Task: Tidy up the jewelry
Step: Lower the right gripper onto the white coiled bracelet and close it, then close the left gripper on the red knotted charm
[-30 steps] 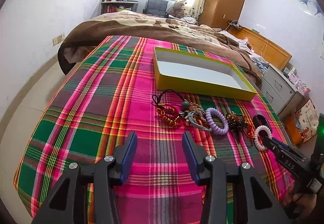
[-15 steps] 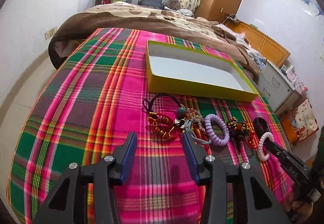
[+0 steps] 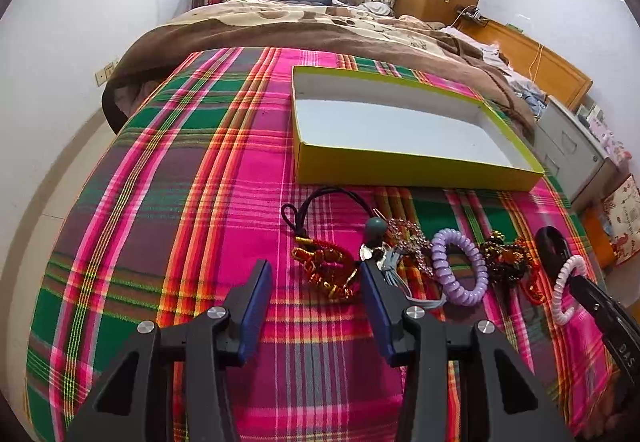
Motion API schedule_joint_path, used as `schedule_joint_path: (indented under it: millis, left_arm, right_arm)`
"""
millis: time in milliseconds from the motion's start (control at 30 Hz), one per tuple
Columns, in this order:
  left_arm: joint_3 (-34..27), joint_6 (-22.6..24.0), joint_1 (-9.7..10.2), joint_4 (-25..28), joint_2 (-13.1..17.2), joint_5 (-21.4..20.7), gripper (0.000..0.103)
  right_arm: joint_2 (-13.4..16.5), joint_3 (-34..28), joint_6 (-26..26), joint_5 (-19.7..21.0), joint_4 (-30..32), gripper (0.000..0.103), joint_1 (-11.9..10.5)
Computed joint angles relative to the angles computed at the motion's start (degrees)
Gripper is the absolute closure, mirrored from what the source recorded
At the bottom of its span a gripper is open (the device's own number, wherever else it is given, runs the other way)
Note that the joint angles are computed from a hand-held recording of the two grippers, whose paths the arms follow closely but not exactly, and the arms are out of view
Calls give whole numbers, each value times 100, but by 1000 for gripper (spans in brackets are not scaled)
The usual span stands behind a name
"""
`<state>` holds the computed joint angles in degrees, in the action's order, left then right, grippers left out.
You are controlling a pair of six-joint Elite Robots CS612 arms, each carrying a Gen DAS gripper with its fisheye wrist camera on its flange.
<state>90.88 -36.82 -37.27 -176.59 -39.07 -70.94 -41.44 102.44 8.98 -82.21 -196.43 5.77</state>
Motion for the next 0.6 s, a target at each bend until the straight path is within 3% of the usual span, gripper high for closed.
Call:
schedule_joint_path:
  millis: [100,167,600]
  left_arm:
    - [-1,59,-13,64,-7,80,76]
    - [31,37,2,29,-20,34,82]
    - [271,89,35,-128,-149,36,87]
  right_arm:
    - [5,-17,-22,47,11,93,3]
    - [4,-18,-31,58,3,93,2]
    - [-1,-40,-22,103,-36,93,1]
